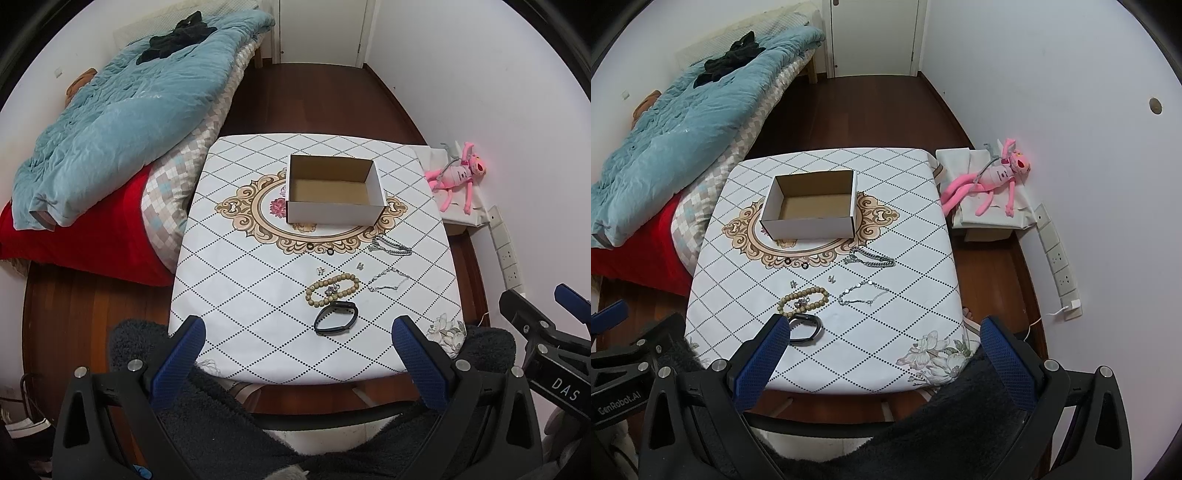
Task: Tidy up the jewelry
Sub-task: 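Grasp the black watch band with the left tool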
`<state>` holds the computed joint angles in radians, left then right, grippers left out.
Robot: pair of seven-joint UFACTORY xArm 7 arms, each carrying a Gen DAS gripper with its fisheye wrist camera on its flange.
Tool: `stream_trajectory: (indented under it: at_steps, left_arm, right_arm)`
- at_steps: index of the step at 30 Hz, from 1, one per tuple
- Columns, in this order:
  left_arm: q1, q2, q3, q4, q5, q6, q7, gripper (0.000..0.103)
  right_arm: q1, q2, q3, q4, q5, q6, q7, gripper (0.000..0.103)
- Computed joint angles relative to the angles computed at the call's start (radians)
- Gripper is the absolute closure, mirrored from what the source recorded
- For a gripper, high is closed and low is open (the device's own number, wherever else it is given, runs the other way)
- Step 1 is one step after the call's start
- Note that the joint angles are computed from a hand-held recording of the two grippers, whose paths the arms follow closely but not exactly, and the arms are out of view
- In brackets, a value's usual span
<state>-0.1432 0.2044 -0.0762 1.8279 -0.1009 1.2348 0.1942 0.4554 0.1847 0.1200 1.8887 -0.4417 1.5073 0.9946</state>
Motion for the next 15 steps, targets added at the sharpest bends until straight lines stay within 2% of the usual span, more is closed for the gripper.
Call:
stream_trajectory:
  at_steps: [5,10,12,14,15]
  left_arm:
    - [-0.004,0.009,0.003,-0.014,0.011,-0.048,-0.018,0.000]
    - [-0.031,0.045,0.011,-0.065,0.113,-0.173,-0.059,0.000]
    - [-0.038,0.077,0.014,-0.070,0.145,-0.187,-0.069,0.000]
    - [-0.043,0.110,0.014,-0.081,0.160,-0.192,-0.070,0.001]
    - [-0.043,0.128,0.011,-0.082,0.156,-0.184,-0.063,0.001]
  right_arm:
    - [-0.009,-0.008,-0.004,-0.021,0.003,-0.028,0.006,0.000]
    - [-0.041,-0.020,-0.013,-0.105,0.013,-0.105,0.024,0.000]
    - [-0.060,-0.027,-0.017,-0.162,0.022,-0.157,0.027,0.000]
    - [-0.081,-0.024,-0.019,-0.214,0.051,-0.202,0.018,0.008]
    - [-0.094,-0.024,-0.020,-0.249,0.073,-0.235,0.011,0.022]
